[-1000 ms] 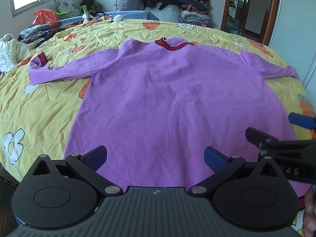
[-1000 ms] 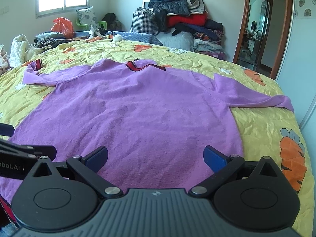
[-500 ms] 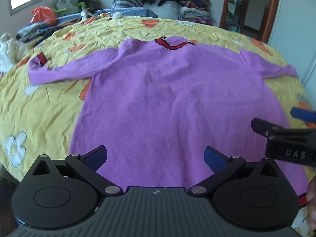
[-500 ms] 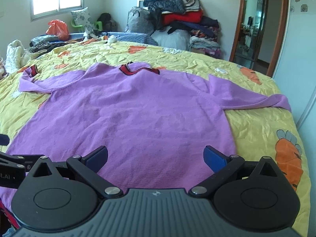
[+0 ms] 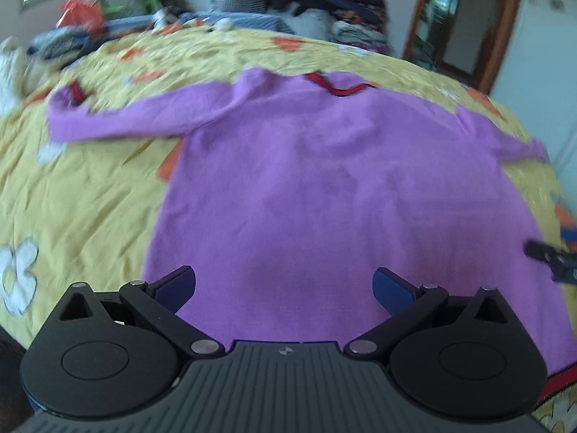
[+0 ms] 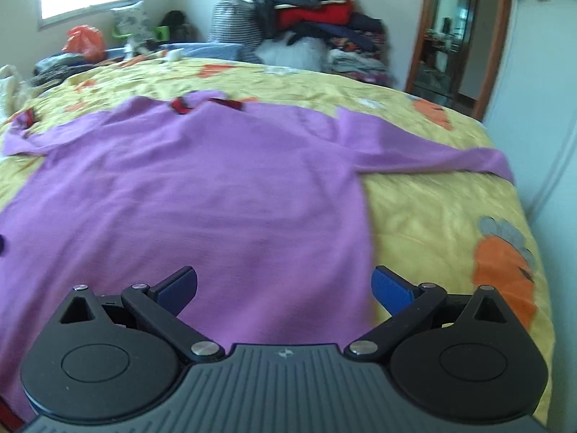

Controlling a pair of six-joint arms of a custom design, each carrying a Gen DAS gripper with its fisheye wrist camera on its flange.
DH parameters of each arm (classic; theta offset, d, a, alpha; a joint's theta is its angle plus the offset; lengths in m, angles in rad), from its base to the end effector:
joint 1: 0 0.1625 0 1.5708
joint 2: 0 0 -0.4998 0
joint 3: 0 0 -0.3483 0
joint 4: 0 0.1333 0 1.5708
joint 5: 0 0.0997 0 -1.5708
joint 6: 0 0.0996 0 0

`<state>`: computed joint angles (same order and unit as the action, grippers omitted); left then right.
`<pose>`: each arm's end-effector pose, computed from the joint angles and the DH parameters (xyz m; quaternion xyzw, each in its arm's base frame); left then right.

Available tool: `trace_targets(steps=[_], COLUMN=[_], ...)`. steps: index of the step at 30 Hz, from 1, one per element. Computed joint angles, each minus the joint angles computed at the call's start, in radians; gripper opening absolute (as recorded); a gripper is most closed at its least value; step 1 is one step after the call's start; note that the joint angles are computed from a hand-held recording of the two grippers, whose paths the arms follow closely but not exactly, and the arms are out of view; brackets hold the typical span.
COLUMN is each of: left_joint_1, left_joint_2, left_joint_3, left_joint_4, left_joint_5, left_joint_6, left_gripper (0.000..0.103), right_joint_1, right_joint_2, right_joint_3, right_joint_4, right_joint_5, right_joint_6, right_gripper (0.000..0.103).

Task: Fold small clothes
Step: 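Reach the right gripper to the sleeve cuff nearest it and grasp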

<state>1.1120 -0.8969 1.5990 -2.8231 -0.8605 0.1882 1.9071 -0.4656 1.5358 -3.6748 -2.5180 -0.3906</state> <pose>-0.1333 -0.7175 0.3159 0.1973 0.8856 -0.2975 0.2972 0.2854 -0.6574 0.1372 0.0644 -0.8033 0.4289 0.4083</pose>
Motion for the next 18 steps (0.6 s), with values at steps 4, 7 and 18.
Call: trace_targets(steps=[4, 7, 18], left_joint_1=[0.026, 0.051, 0.063], left_joint_2=[0.009, 0.007, 0.112], left_joint_3=[-0.023, -0.062, -0.279], left_joint_4=[-0.010, 0.059, 0.190], left_joint_5=[0.041, 0.015, -0.202], left_joint_6=[0.035, -0.005, -0.016], left_gripper=[0.103, 0.103, 0.103], right_joint_1=[-0.043, -0.053, -0.093], right_joint_2=[-0.059, -0.065, -0.064], right_joint_3=[0.083, 0.089, -0.054], right_joint_4=[0.053, 0.078, 0.130], right_joint_5=[0.067, 0.055, -0.001], right_joint_6=[0.139, 0.155, -0.015], right_gripper=[0.103, 0.103, 0.103])
